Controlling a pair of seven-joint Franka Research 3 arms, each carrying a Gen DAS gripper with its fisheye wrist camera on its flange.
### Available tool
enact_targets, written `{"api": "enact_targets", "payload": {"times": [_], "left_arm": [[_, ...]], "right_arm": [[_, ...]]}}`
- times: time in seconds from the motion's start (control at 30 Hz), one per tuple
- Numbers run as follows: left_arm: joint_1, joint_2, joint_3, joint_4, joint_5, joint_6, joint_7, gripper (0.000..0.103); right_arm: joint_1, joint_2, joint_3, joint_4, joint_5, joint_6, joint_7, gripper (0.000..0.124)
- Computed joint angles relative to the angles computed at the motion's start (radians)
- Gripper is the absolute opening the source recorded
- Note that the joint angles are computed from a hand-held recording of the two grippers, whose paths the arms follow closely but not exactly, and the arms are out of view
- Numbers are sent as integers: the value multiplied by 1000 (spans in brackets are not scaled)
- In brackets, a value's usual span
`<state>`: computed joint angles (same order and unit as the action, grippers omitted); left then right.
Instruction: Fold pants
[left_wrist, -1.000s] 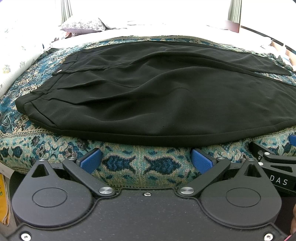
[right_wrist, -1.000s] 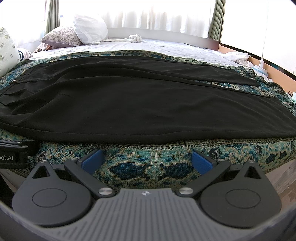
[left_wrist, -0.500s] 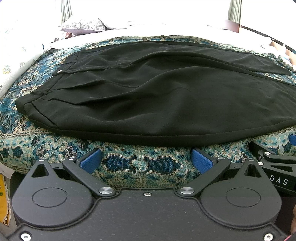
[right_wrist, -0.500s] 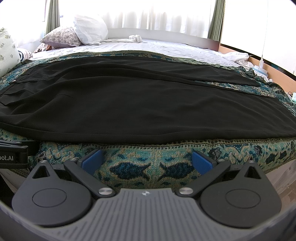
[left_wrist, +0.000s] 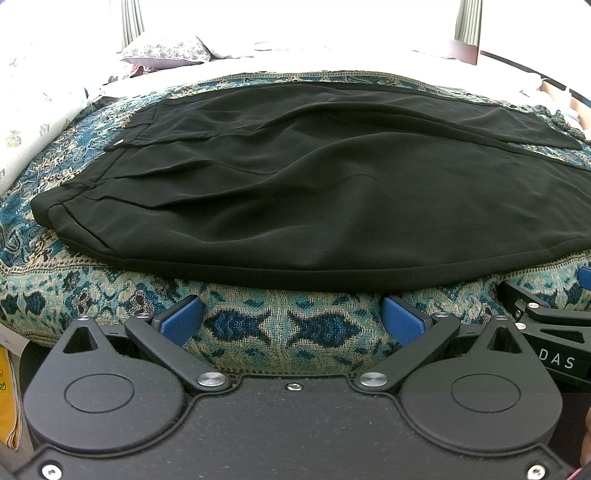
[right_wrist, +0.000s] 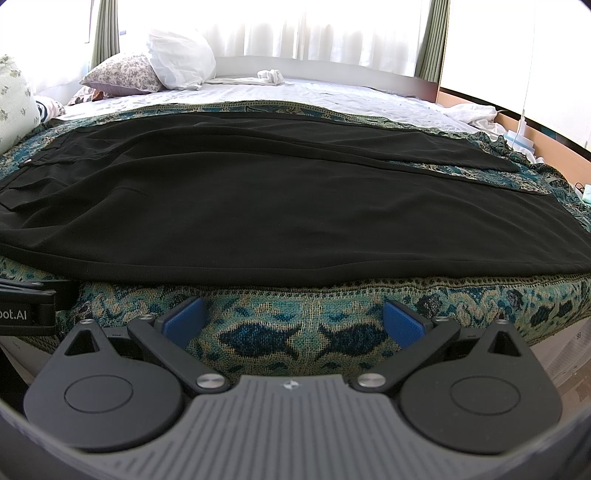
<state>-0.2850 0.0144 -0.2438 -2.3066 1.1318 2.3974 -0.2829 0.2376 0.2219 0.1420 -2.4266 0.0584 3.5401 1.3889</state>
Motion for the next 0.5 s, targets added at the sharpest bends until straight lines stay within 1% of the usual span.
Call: {"api": "enact_targets", "payload": {"times": [0.5], "left_arm": [[-1,0,0,0,0,-1,1,103]], "right_arm": [[-4,-1,0,-1,-7,0,5,103]]}}
